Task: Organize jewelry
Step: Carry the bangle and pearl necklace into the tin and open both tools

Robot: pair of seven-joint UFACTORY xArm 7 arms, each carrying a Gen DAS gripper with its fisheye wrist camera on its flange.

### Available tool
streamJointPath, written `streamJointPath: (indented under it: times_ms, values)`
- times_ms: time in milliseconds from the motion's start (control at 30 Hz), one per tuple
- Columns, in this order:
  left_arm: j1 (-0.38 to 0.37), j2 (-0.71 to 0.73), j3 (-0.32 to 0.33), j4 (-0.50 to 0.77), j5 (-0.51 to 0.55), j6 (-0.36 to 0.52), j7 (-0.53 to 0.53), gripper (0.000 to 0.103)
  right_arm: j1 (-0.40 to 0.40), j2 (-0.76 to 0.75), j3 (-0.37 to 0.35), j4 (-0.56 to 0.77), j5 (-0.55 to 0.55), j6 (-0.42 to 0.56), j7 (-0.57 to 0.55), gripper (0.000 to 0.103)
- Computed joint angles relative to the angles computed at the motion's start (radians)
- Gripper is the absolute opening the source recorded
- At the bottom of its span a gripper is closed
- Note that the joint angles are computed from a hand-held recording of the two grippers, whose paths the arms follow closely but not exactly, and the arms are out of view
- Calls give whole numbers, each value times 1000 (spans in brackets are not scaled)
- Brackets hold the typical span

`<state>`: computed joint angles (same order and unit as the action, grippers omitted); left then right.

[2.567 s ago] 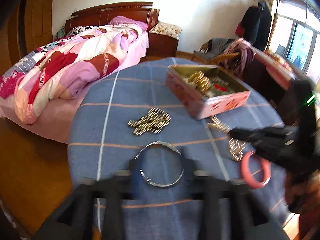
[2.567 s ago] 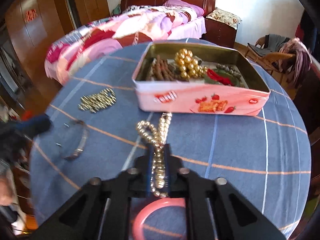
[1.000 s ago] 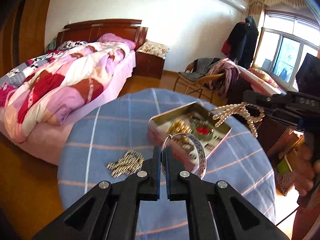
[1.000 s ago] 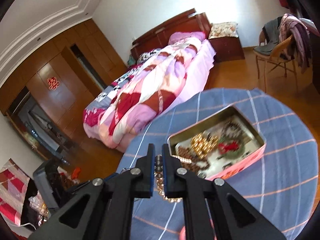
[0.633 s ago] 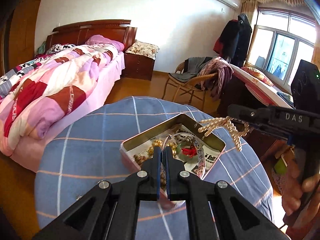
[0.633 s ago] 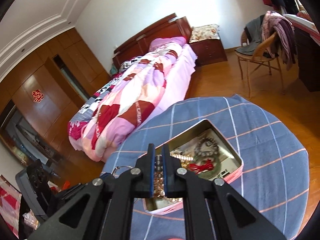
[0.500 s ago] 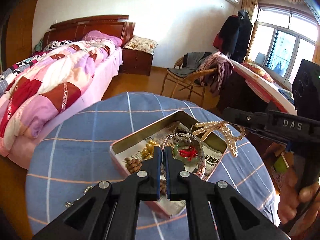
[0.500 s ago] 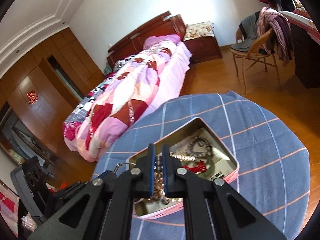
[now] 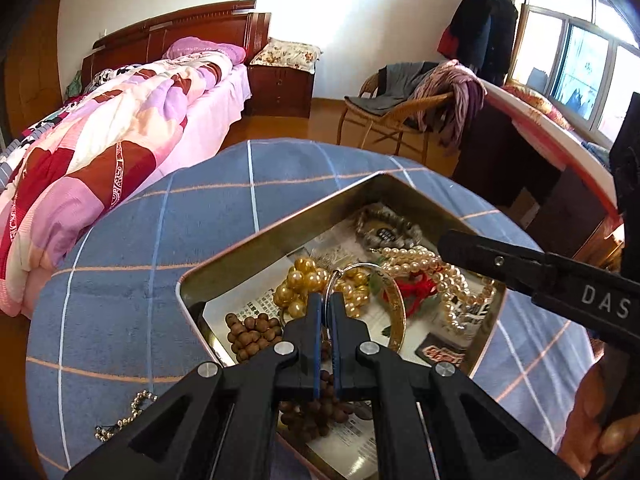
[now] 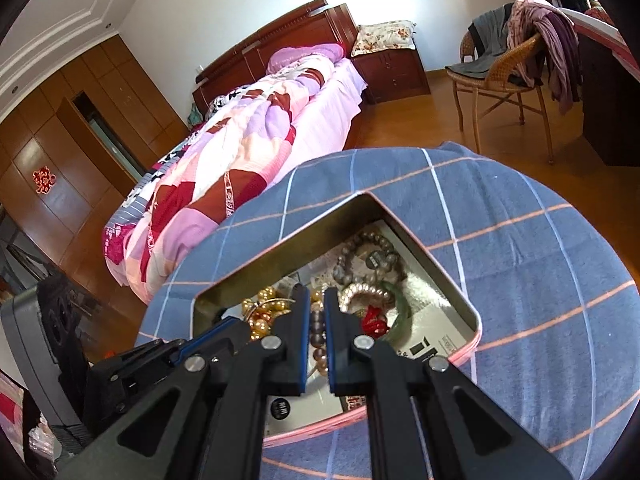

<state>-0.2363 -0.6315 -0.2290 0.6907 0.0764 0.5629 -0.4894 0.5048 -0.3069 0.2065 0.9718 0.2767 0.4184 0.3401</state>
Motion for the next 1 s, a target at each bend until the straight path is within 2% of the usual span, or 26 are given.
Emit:
streamJointPath:
  times_ms: [367,500,533,567,600,633,667,733,867,1000]
  values:
    - [26,38,-26,21,50,-4,-28,2,13,9,-9,-28,29,-8,-14,10]
    - [47,47,-41,32,80,6,-59,3,26,8,-24,-29,74,-9,-28,18]
    - [43,48,-37,34,79,10,-60,7,41,-3,-40,-38,114,-17,-47,28]
    - [35,47,-31,39,72,28,-56,19,44,-9,-41,-46,129,-30,-50,35]
    - [34,47,-29,44,72,44,-58,29,34,-32,-33,-64,125,-51,-34,47]
    - [36,42,-32,46,74,54,-67,51,21,-50,-21,-76,106,-61,-13,49]
    - [43,26,-38,39,81,51,-83,65,11,-57,-12,-76,87,-60,5,49]
    - [63,-12,-56,16,105,22,-122,67,-1,-84,0,-87,55,-55,38,49]
    - [67,-26,-69,29,129,63,-126,67,-15,-103,22,-93,0,-38,91,49]
    - [32,-72,-57,7,108,80,-120,67,-23,-136,30,-118,-44,-22,138,49]
